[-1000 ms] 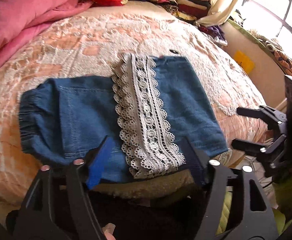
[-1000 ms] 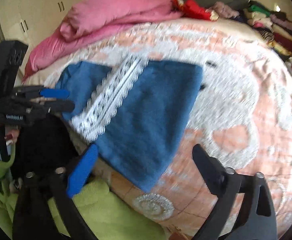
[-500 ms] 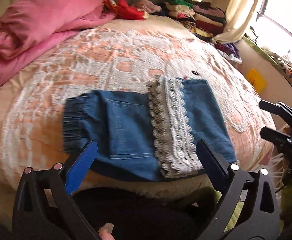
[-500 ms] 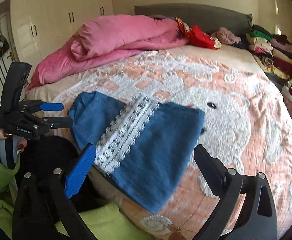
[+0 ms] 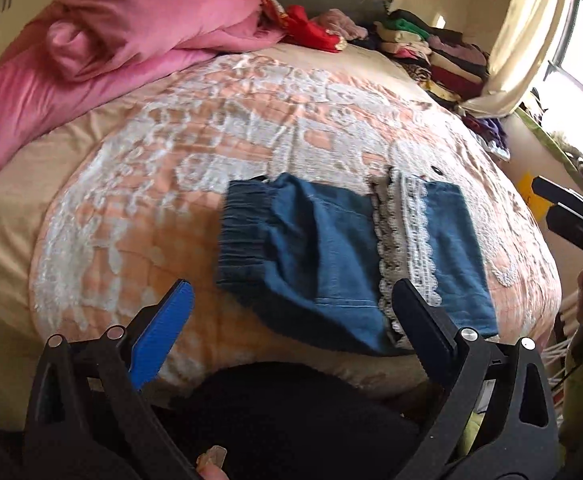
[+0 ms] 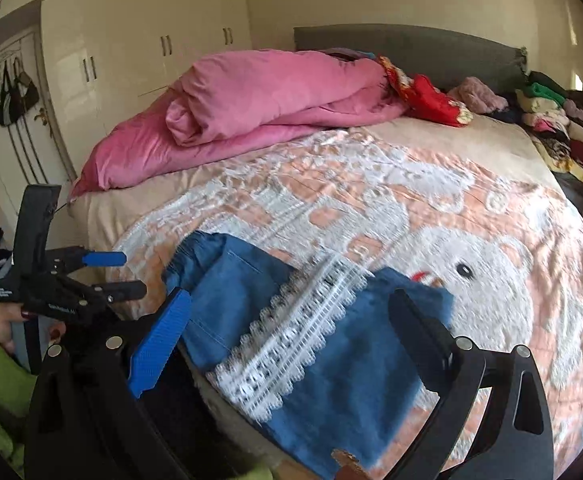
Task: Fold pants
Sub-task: 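Open the left gripper and withdraw both grippers from the pants, then grasp the elastic cuff end with the right gripper and fold it over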
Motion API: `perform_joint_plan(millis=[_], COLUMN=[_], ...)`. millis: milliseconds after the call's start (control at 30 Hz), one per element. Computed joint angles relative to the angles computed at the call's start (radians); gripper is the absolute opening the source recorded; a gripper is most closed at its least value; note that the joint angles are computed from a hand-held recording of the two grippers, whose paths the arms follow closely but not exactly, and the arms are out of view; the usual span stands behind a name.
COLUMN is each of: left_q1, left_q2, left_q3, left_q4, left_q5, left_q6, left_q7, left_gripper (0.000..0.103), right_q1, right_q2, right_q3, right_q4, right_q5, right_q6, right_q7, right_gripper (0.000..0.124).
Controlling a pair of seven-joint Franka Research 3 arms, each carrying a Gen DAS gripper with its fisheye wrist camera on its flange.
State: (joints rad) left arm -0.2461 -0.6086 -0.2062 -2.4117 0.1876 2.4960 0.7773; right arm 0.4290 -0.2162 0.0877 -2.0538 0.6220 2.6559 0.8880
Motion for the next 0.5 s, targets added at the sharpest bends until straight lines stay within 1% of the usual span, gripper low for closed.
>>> perform_joint_plan(millis=[167,233,367,500], left_q1=[0.004,0.004,-0.004,-0.014], left_q2=[-0.027,-0.033,-0.035,-0.024], left_q3=[0.027,0.036,0.064,0.080], left_q4=[-0.047,-0.064,-0.097,-0.115], left_q5=[-0.023,-0.035,-0.079,-0.118], left_q6=[0.004,0.009,0.034,0.065], left_q7=[-0.005,-0.005,0.003,0.020], left_gripper=[0.093,0.093,0.093,0.093], right_q1=[0.009,0.013,0.014,0.020], right_q2=[0.081,0.123,0.210,0.305], right_q3=[0.021,0.027,0.050,0.070], right_q4=[0.091,0.141,0.241,0.359], right_q5=[-0.028,-0.021,-0.065,-0.107], right_q6=[-0.033,-0.067,-0.119,-0.190], right_q7=[0.011,0.004,0.035,0.047], right_gripper=[0.098,0.098,0.098,0.098])
